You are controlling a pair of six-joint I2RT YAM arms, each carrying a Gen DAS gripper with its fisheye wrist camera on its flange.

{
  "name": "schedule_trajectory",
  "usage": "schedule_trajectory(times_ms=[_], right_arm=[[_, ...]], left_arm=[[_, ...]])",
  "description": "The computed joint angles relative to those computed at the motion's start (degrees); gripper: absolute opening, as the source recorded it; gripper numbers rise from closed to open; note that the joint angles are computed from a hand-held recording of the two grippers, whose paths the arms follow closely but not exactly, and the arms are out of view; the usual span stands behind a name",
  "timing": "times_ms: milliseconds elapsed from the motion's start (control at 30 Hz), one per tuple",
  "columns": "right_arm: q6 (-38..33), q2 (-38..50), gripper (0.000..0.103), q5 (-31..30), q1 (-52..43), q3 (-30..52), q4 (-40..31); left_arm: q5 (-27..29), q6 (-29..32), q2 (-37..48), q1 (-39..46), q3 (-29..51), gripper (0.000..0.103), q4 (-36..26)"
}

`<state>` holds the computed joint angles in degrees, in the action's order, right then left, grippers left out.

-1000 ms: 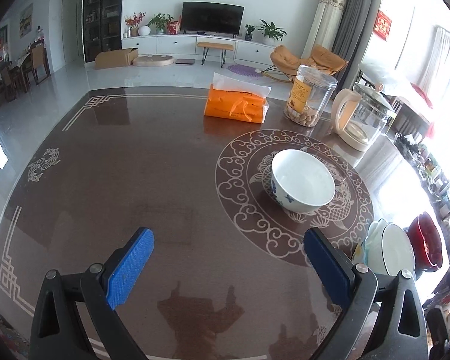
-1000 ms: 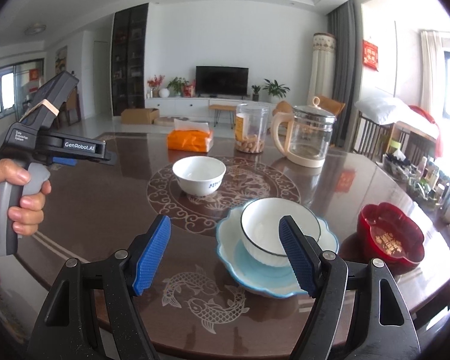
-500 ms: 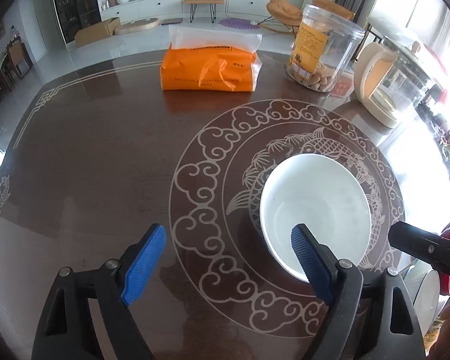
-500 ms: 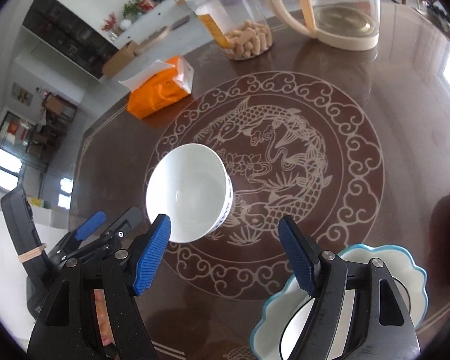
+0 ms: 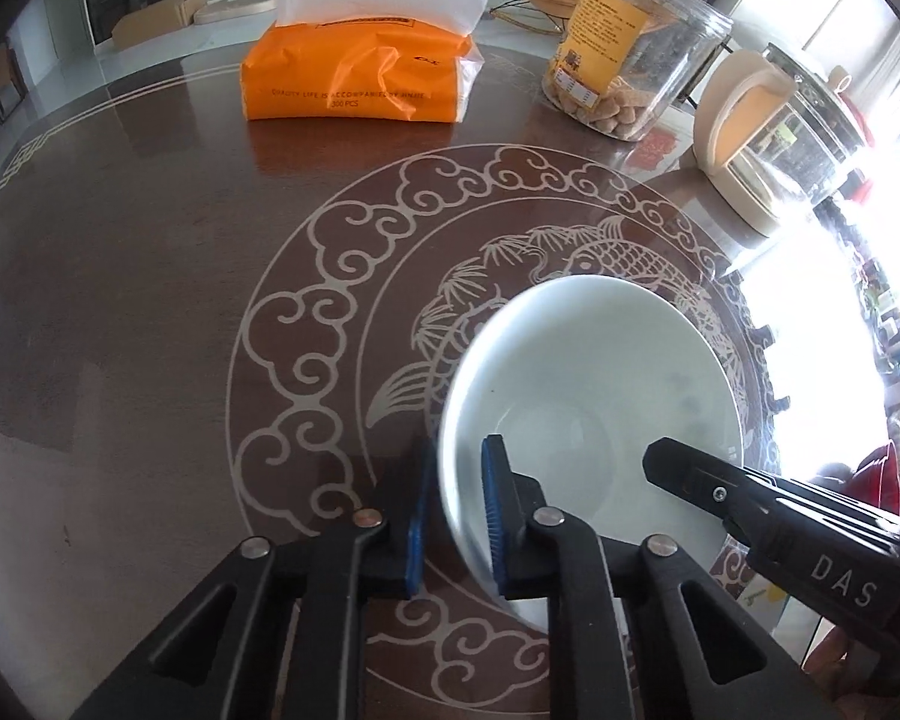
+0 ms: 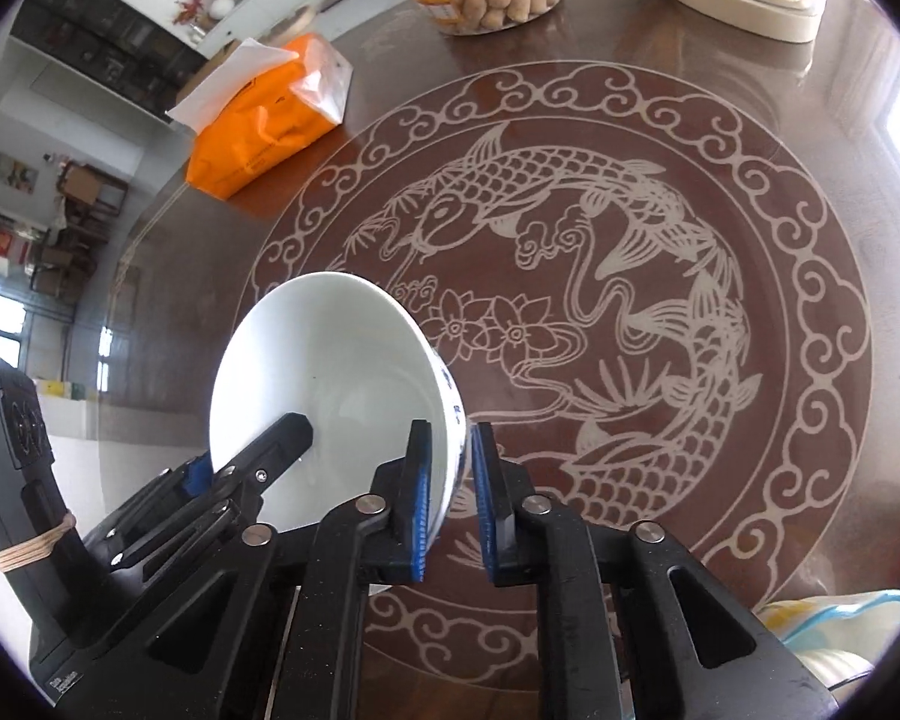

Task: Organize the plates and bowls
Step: 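Carry the small white bowl over the nested bowls and lower it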

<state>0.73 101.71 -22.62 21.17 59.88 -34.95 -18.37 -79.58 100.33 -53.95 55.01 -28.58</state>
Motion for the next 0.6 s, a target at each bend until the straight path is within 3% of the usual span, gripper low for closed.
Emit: schedule_trajectory(times_ms=[100, 267, 467, 600], right_arm=[[-0.82, -2.62, 0.014, 0.89, 0.60, -1.61, -0.01], [-2.95, -9.91, 0.014, -3.74, -2.93, -4.43, -3.32], [-9.76, -23.64, 0.014, -8.63, -12.16, -5.52, -15.25], [-19.48, -28.41, 0.014, -11.60, -23.94, -3.45, -26.06]], left_arm=[[-2.51, -0.77, -0.32, -2.04, 2.60, 0.014, -4.25], [-6.16, -2.92, -4.30, -7.38, 7.46, 0.014, -12.41], [-11.74, -4.44, 0.53, -16.45, 24.86, 0.014, -26.64], [-12.28, -2.26, 8.43, -19.88, 37.55, 0.014, -31.19]])
